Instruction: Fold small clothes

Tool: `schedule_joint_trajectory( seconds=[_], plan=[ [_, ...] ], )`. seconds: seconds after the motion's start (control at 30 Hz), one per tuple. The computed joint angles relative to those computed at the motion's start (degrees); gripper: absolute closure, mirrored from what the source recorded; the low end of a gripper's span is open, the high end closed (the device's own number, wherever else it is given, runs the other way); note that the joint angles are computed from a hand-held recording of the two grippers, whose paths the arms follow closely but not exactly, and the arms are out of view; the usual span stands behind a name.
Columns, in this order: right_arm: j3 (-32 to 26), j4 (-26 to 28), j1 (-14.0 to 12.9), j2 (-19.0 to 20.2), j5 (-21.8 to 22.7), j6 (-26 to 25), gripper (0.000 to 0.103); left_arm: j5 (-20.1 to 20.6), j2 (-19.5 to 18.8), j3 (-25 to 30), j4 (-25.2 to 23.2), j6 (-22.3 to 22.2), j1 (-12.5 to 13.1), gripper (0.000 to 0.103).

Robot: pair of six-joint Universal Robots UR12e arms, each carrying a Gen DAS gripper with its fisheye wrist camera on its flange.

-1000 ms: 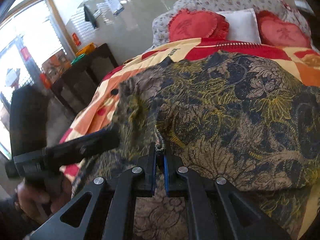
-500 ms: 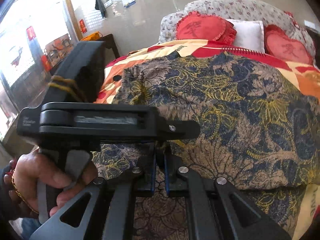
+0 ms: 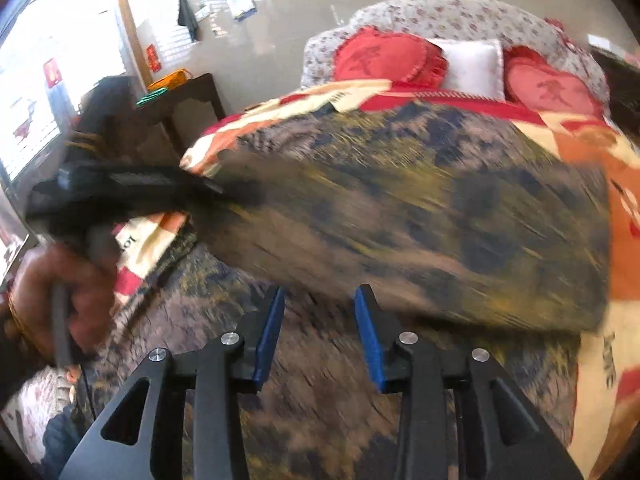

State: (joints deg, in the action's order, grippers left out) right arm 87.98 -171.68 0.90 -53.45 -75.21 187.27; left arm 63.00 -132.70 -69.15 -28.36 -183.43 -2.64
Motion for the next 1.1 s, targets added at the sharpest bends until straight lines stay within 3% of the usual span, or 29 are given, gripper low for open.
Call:
schedule_joint_trajectory(
  seconds=[0.2, 0.37, 0.43, 0.5, 0.57, 0.73, 0.83, 0.9, 0.97, 1.03, 1.1],
  plan=[
    [1.2, 1.1, -1.1, 0.4, -1.0, 7.1, 0.056, 5.5, -1.6, 3.3, -5.6, -0.2, 2.1, 0.099],
    [1.1, 1.0, -0.7, 0.7, -2.8, 6.0, 0.056, 8.2, -3.5, 5.6, -7.8, 4.1, 1.3, 0.098],
    [1.2, 0.9, -0.7, 0.6, -2.8, 6.0, 0.056, 9.9, -3.9, 6.0, -8.5, 4.6, 0.9, 0.092],
    [1.3, 0.8, -0.8, 0.4, -2.1, 6.8, 0.056, 11.7, -4.0, 6.2, -9.5, 4.0, 0.7, 0.08],
    [2.0, -0.9, -1.2, -0.3, -1.0, 8.5, 0.056, 12.5, -3.3, 4.7, -7.9, 3.1, 0.9, 0.064],
    [1.2, -6.2, -2.3, -0.8, -5.6, 13.0, 0.056, 13.0, -2.8, 3.5, -4.0, -0.6, 1.4, 0.062],
    [-4.1, -1.8, -2.5, 1.1, -5.1, 9.9, 0.056, 13.9, -3.0, 4.1, -2.9, -2.9, 1.1, 0.062],
    [-9.1, 6.8, -2.8, 3.1, -3.2, 5.0, 0.058, 14.5, -2.7, 4.0, -2.1, -3.0, 0.9, 0.062],
    [-10.2, 11.0, -3.2, 3.4, -5.9, 4.9, 0.062, 14.3, -1.8, 2.9, 0.1, -3.1, 0.8, 0.061],
    [-7.3, 8.3, -4.6, 2.1, -4.6, 7.7, 0.062, 13.2, -1.1, 1.8, 2.5, -2.9, 0.9, 0.058],
    [-3.1, 2.0, -5.6, 0.2, -7.7, 9.6, 0.062, 12.4, -0.8, 1.2, 4.8, -3.2, 0.7, 0.054]
  ],
)
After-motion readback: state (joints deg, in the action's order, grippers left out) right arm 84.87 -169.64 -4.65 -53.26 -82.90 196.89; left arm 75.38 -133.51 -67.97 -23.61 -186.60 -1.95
